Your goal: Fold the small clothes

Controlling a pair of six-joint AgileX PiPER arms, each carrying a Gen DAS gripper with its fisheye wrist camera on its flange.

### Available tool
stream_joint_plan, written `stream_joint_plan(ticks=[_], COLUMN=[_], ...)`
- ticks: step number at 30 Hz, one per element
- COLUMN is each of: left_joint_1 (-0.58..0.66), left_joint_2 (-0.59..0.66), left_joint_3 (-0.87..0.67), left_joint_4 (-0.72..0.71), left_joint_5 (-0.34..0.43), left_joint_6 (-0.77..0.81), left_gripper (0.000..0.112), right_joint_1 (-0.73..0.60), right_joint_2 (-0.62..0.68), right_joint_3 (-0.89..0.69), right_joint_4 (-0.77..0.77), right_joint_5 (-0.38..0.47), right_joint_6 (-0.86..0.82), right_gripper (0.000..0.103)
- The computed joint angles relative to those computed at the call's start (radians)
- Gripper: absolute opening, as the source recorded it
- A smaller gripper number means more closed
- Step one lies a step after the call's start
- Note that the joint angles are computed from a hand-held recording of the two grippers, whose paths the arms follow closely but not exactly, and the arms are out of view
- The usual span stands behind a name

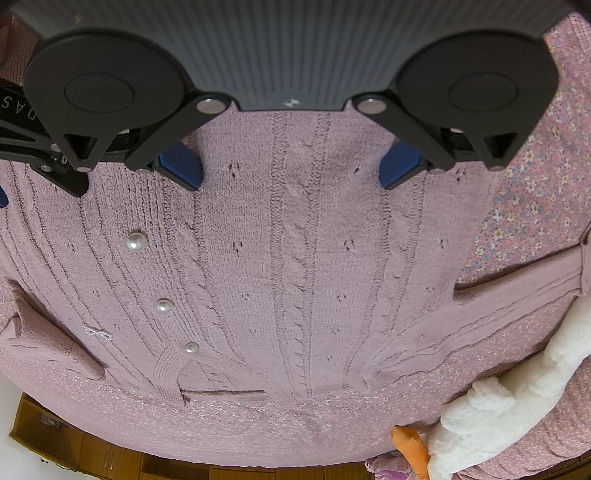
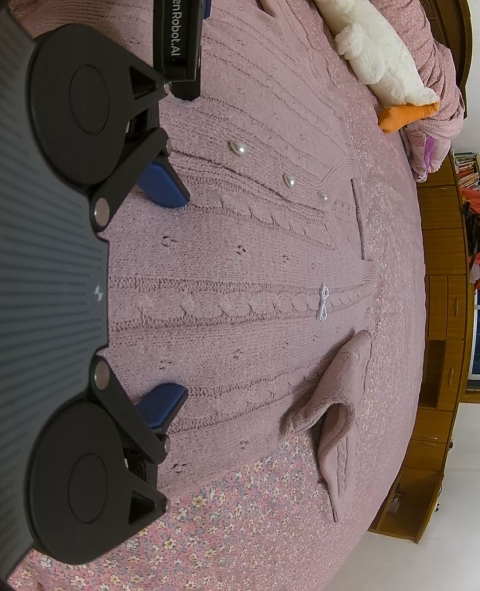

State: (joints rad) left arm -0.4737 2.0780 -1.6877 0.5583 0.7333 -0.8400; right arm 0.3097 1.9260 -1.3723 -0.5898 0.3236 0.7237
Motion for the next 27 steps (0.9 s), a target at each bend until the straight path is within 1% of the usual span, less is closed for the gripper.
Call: stream_joint_plan(ticks=[14, 16, 21, 27], left_joint_1=[0.0, 0.002, 0.013, 0.021], left_joint_2=[-0.001, 0.001, 0.015, 0.04], left_joint_3=[0.002, -0.005, -0.044, -0.098], left_joint_4=[0.001, -0.006, -0.05, -0.092], left_joint_5=[-0.001, 0.005, 0.034, 0.076], left_joint_6=[0.0, 0.009, 0.057, 0.091], left_gripper=[0.103, 0.103, 0.103, 0.103], right_joint_1=[-0.001, -0.001, -0.011, -0.013], right_joint_2=[0.001, 0.001, 0.018, 0.032], right_joint_3=[-0.002, -0.006, -0.054, -0.087], right_joint_4=[0.006, 0.026, 0.128, 0.174], right_joint_5=[-0.001, 0.008, 0.047, 0.077], right_joint_6=[-0.006, -0.025, -0.135, -0.183], right_gripper=[0.103, 0.103, 0.103, 0.103])
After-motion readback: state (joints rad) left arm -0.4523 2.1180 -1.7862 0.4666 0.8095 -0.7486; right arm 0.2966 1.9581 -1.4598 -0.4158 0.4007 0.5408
